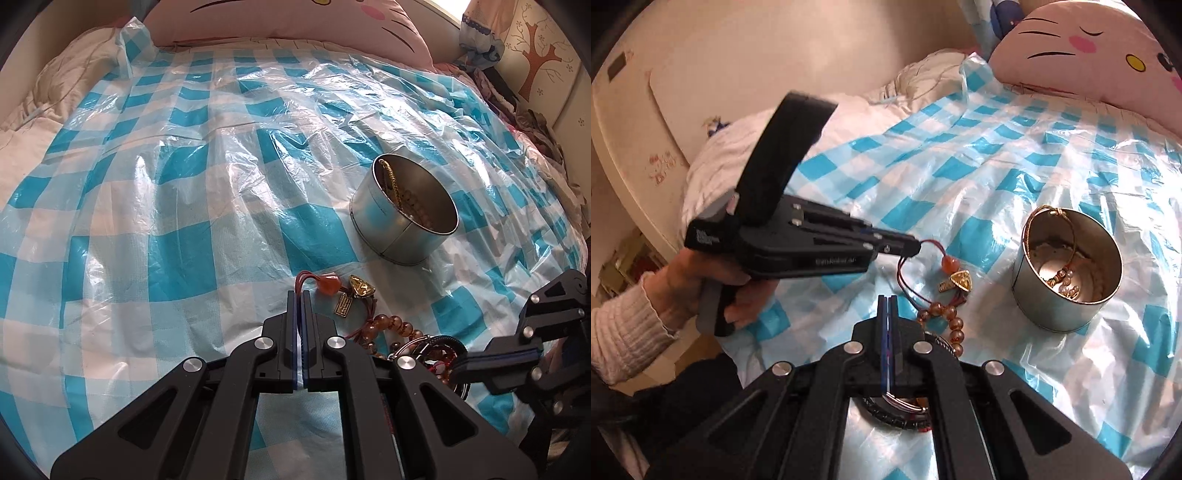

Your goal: Organize jewelry

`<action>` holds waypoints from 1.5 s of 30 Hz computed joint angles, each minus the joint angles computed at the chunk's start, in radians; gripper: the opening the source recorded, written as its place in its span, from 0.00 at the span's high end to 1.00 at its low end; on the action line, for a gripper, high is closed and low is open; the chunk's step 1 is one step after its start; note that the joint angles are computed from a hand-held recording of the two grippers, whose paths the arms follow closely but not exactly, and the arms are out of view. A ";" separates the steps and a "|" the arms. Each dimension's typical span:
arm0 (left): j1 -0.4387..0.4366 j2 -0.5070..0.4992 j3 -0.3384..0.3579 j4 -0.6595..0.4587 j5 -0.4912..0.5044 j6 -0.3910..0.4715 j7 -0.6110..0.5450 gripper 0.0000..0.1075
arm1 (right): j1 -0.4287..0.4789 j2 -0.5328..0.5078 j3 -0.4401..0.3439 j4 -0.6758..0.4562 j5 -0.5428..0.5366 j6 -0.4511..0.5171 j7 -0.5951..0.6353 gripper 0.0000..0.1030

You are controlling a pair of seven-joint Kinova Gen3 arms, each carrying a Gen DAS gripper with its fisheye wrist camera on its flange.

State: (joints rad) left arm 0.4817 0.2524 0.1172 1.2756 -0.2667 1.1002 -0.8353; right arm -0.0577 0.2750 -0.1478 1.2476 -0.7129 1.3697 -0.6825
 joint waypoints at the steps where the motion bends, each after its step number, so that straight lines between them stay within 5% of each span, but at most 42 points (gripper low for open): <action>1: 0.000 0.003 0.001 -0.005 -0.001 0.004 -0.002 0.99 | -0.043 -0.005 0.017 -0.001 0.041 -0.004 0.009 0.64; 3: 0.000 0.007 0.001 -0.012 0.000 0.008 -0.005 0.99 | -0.097 -0.039 0.017 0.027 0.122 -0.061 0.074 0.36; 6: -0.001 0.013 0.000 -0.016 0.004 0.012 -0.011 0.98 | -0.152 -0.046 -0.017 0.030 0.240 -0.102 0.158 0.36; 8: -0.001 0.016 -0.001 -0.016 0.006 0.013 -0.015 0.98 | -0.220 -0.031 0.006 0.007 0.315 -0.090 0.196 0.49; 12: 0.000 0.017 -0.003 -0.014 0.008 0.011 -0.018 0.99 | -0.230 0.032 -0.029 -0.096 0.396 0.010 0.198 0.97; 13: 0.000 0.016 -0.003 -0.013 0.008 0.009 -0.017 0.99 | -0.241 0.036 -0.007 -0.107 0.387 0.020 0.197 0.97; 16: 0.000 0.014 -0.004 -0.009 0.010 0.000 -0.014 0.99 | -0.202 0.063 0.028 -0.147 0.284 0.076 0.177 0.97; 22: -0.001 0.003 -0.001 -0.014 0.013 -0.005 -0.012 0.99 | 0.032 0.079 -0.055 -0.118 0.040 0.110 0.077 0.97; 31: 0.007 -0.017 0.007 -0.056 0.001 -0.002 -0.009 0.99 | 0.189 0.055 0.004 -0.043 -0.259 0.124 0.040 0.97; 45: 0.047 0.035 0.007 -0.242 -0.010 0.009 -0.052 0.98 | 0.251 0.057 0.021 -0.076 -0.379 0.001 -0.052 0.97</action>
